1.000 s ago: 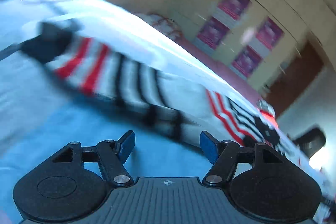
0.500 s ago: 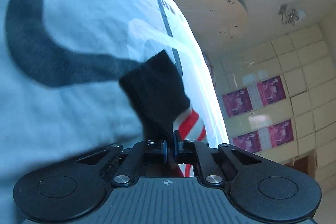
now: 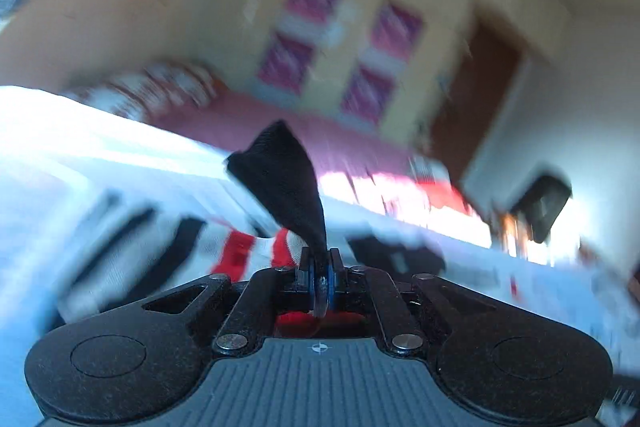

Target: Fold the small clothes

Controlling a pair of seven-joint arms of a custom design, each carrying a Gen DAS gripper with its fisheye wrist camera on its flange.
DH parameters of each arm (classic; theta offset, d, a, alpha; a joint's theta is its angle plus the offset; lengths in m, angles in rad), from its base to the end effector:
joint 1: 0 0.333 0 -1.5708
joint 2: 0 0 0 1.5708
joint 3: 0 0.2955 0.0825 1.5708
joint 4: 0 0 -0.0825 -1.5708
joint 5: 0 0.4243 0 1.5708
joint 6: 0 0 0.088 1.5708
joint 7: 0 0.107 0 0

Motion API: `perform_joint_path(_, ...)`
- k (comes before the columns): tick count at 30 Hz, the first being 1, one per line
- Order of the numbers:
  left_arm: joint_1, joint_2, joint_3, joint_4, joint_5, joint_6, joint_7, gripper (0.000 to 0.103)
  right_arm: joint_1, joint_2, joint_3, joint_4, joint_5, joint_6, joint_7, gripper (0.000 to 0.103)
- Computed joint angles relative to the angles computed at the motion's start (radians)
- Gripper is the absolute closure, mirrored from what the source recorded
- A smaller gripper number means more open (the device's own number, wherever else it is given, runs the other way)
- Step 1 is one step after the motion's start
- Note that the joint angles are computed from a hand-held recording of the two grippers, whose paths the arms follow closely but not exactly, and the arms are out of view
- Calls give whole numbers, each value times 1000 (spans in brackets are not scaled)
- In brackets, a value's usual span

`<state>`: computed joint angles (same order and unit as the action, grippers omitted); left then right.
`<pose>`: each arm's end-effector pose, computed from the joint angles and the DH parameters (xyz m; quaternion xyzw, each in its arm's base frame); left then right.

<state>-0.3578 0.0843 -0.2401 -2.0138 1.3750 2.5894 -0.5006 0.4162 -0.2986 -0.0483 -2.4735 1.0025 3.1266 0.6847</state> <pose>0.5161 -0.3712 0.4143 -0.7318 0.4765 -0.3982 0.2808 0.4964 0.1128 0.4421 -0.7015 0.5433 -0.2277 0.4010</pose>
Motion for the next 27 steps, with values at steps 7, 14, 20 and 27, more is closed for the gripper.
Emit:
perform_joint_path(7,-84,127,-28,144,-93,-138,184,48,-18,2,-55,39,64,-98,-18,52)
perform_joint_path(14,44,-188,-231,-228,-165,-365,-5,48,0,105,-81,169,384,-422,-69,52)
perform_joint_path(20,94,-176,-196,-273,-125,-222,-27,48,-35,288,7,335,372,-561,157,57)
perform_joint_path(27,114,-143,-182,-264,-126,-186,23,48,-65,253,123,349,421,-288,-113,97)
